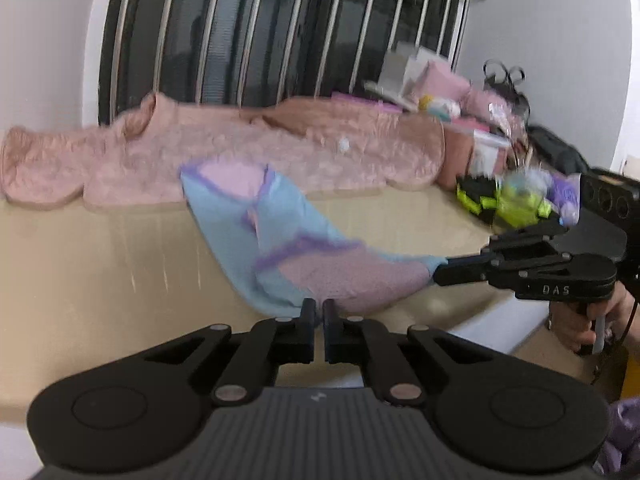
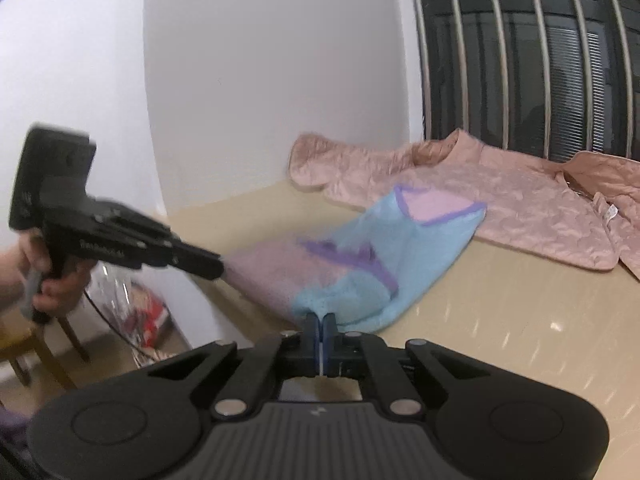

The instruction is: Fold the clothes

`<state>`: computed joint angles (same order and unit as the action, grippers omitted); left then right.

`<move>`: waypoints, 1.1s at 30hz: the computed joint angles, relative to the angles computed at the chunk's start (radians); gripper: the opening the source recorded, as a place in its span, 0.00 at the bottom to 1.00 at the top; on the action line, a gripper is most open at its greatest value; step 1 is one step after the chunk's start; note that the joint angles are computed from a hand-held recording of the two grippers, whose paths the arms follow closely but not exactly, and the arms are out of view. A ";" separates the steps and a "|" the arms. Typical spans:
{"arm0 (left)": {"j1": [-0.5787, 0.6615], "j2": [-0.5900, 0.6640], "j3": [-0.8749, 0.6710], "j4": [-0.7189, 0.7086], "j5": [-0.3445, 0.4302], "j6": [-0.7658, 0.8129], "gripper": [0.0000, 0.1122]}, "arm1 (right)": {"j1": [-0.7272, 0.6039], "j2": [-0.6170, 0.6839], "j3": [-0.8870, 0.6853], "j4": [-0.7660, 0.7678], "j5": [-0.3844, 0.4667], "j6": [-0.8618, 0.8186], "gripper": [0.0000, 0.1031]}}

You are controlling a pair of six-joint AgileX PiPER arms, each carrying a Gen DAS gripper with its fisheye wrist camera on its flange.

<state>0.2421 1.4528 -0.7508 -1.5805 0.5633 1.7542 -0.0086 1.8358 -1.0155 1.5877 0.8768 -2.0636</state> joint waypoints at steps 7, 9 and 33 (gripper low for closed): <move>-0.041 0.277 -0.441 0.200 -0.045 -0.444 0.03 | 0.089 0.184 -0.446 -0.185 -0.111 0.456 0.01; -0.040 0.415 -0.612 0.338 -0.040 -0.644 0.05 | 0.115 0.288 -0.646 -0.286 -0.132 0.656 0.01; -0.092 0.554 -0.727 0.505 -0.150 -1.056 0.02 | 0.157 0.544 -1.060 -0.658 -0.123 1.366 0.01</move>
